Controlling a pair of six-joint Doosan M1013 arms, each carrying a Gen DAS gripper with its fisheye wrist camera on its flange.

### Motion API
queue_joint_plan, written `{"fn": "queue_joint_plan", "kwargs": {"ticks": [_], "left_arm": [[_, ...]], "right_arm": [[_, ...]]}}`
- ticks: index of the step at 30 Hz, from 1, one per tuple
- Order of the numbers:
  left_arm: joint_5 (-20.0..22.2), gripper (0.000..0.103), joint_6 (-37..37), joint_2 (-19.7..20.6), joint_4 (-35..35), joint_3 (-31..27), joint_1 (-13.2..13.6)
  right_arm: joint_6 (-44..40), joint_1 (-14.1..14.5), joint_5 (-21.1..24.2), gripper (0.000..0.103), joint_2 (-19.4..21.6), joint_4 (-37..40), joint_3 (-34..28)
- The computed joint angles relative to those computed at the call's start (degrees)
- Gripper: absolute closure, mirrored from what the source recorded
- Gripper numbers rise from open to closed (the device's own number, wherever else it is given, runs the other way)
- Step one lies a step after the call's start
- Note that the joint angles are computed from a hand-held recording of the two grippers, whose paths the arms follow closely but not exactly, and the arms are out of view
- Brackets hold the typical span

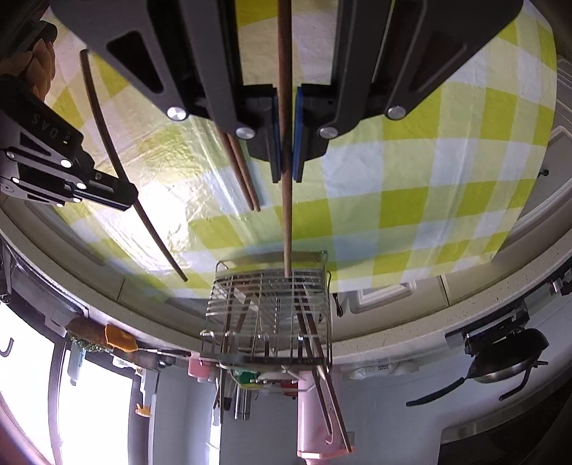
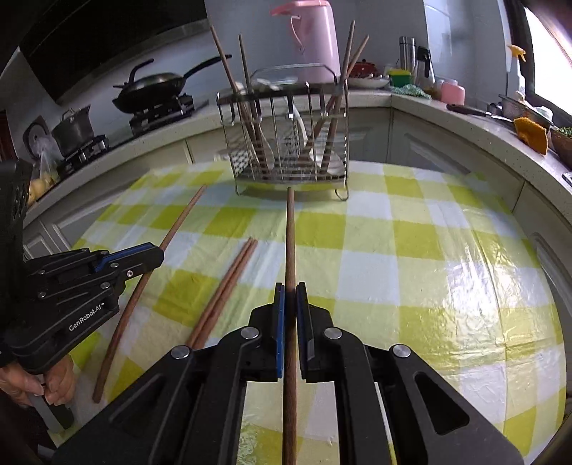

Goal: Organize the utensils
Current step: 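Lift both held chopsticks upright and carry them over the wire rack, then lower the chopsticks into the wire rack and open both grippers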

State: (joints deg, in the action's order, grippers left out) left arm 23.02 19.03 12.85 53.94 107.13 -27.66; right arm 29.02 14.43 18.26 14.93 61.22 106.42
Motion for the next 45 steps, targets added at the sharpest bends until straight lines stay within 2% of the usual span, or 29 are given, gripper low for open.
{"fn": "queue_joint_plan", "kwargs": {"ticks": [5,11,17,22,25,29,36,45], "left_arm": [[-0.25,0.097,-8.49,-2.62,8.93,0.60,-0.40],[0.07,0.097,-15.21,-5.40,17.07,0.92,-0.81],[1.88,0.097,-19.30,-5.88,22.57,0.79,-1.40],[2.01,0.097,-22.57,-5.63,26.33,0.77,-1.16],[2.83,0.097,-24.64,-5.69,29.80,0.58,-1.36],[2.79,0.097,-23.74,-5.28,30.53,-1.78,-0.79],[0.44,0.097,-20.53,-2.98,26.93,-9.89,2.28],[0.46,0.097,-19.20,0.87,26.57,-19.90,4.33]], "right_arm": [[-12.45,0.02,-2.22,0.094,-2.16,13.58,1.04],[-21.83,0.30,-2.86,0.095,-4.74,21.92,1.29],[-31.42,1.03,-4.61,0.095,-5.87,30.46,1.24],[-31.41,1.11,-5.14,0.095,-5.42,30.11,0.40],[-35.75,0.94,-4.75,0.095,-5.58,34.07,0.06],[-38.01,0.27,-3.91,0.095,-4.97,37.29,-2.38],[-34.81,-1.39,-1.90,0.095,-1.91,37.30,-10.07],[-20.55,-2.31,-2.32,0.095,3.33,25.59,-21.54]]}}
